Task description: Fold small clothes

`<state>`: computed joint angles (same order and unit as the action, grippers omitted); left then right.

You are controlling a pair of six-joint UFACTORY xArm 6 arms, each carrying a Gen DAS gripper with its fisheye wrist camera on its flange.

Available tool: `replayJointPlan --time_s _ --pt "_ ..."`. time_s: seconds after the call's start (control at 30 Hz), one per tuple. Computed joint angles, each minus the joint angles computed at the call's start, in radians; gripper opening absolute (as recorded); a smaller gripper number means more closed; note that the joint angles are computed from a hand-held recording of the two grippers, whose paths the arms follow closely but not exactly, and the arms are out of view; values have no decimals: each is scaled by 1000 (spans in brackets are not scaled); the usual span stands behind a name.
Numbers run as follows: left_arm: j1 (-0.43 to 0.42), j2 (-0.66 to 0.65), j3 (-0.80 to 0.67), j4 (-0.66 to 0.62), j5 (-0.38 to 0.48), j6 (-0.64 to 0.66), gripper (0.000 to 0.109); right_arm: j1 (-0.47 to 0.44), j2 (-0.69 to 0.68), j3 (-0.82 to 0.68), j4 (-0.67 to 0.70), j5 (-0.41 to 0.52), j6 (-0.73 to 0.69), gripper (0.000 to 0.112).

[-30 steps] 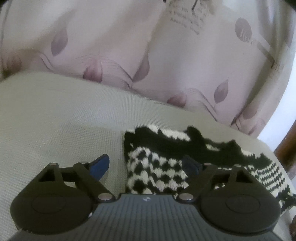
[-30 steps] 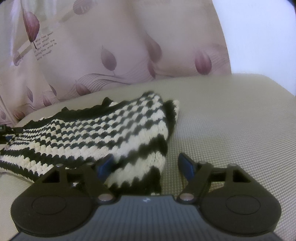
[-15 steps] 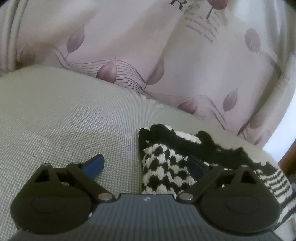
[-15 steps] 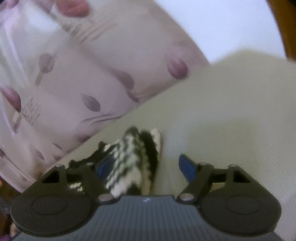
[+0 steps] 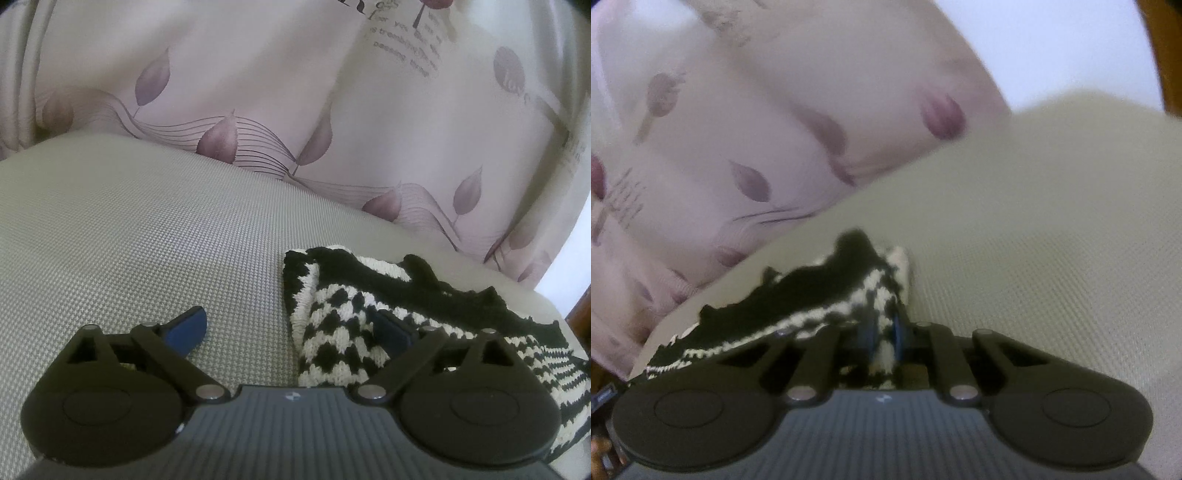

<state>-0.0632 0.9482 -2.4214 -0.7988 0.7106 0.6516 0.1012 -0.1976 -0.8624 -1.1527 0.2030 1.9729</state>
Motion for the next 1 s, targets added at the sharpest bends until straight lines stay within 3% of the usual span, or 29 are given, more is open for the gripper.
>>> replayJointPlan --time_s 0.07,0.13,0.17,0.27,0.3,0.37,0.47,0.53,0.83,0.87,0.9,0.93,0.97,1.0 --pt "1 3 -5 -3 3 -1 95 3 22 -16 57 0 -78 14" --pt "0 -4 8 -2 -4 4 95 4 4 -7 35 10 -32 19" --pt "0 -3 6 -1 -3 3 95 21 -16 -1 26 58 -6 22" --pt "0 -3 5 0 -2 2 96 143 -68 -25 -79 329 44 23" --pt "0 0 -1 2 0 -1 96 174 -78 -35 -113 368 43 23" --pt "0 0 -1 4 0 -3 96 192 -73 -58 -163 323 8 23" --pt "0 0 -2 5 1 -4 96 251 6 -134 -54 388 -277 23" --pt "0 -1 -2 4 2 -3 97 240 69 -148 21 351 -363 23" --pt "-2 1 -8 25 11 -4 103 227 46 -112 -35 331 -285 28" --pt "-2 5 -17 34 15 -9 103 237 48 -118 -27 347 -290 36" --pt "-3 11 -29 46 20 -13 103 245 52 -131 -6 369 -307 72" --pt "-4 14 -33 57 23 -13 103 251 53 -134 35 398 -321 93" --pt "-6 18 -42 68 29 -13 103 253 64 -144 109 440 -329 103" --pt "-6 26 -56 75 39 -12 102 246 62 -140 141 440 -304 103"
